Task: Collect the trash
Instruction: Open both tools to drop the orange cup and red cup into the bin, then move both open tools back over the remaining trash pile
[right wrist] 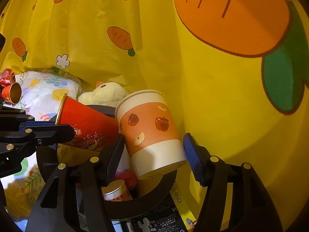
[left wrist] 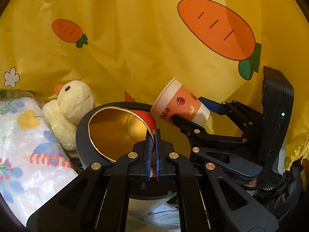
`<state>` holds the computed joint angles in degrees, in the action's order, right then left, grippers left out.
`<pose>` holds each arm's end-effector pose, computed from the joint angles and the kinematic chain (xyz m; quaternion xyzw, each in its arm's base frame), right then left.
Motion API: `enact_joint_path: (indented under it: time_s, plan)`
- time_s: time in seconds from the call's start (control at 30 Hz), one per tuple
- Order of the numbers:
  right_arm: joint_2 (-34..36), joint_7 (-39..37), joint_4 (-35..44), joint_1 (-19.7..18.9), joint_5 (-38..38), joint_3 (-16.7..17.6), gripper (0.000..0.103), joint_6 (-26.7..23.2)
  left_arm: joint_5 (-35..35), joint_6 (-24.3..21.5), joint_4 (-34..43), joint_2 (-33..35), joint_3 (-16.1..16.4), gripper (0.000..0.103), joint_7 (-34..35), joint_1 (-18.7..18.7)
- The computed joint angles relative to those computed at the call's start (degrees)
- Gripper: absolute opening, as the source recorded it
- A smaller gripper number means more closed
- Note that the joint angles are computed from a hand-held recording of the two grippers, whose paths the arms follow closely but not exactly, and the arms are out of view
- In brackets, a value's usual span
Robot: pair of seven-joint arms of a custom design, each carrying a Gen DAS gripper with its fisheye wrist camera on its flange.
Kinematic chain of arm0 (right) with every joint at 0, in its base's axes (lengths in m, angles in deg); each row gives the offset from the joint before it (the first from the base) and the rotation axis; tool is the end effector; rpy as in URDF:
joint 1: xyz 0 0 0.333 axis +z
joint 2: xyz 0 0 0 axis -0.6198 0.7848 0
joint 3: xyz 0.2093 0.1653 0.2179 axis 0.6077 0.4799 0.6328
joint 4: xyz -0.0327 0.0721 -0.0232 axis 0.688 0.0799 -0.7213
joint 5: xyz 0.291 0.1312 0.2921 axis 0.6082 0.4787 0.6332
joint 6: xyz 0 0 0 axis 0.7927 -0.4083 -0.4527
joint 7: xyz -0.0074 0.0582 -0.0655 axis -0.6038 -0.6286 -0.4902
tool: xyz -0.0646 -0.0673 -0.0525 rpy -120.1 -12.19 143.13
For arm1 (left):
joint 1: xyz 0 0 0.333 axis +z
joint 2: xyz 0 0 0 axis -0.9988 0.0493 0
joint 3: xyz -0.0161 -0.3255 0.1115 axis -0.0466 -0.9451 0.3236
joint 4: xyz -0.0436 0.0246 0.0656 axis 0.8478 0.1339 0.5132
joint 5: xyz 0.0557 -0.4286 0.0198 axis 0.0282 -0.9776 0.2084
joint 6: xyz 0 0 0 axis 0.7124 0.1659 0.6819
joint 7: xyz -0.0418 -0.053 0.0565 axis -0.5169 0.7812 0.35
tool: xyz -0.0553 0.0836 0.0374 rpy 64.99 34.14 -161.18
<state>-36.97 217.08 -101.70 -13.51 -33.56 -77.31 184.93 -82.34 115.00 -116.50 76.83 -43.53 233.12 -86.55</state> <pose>0.6495 0.2691 0.5161 -0.7244 0.4546 -0.3957 0.3346 0.6613 -0.0687 0.5310 -0.5280 0.6806 -0.4767 0.1753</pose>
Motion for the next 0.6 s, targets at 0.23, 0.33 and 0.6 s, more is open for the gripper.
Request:
enact_joint_path:
  time_s: [0.23,0.33,0.6]
  plan:
    - [0.17,-0.84,0.25,0.15,1.84,-0.05,0.067,0.21,-1.61,2.92,-0.87,-0.65,-0.09,0.045,1.18,0.04]
    - [-0.04,-2.89,-0.16,-0.22,4.06,0.3,0.069,0.97,-3.44,5.44,-1.76,-1.58,0.24,0.062,1.53,-0.14]
    - [-0.55,-13.19,-2.22,1.31,13.35,0.12,0.075,5.61,-14.44,17.86,-6.72,-7.23,2.49,0.089,8.32,-2.0]
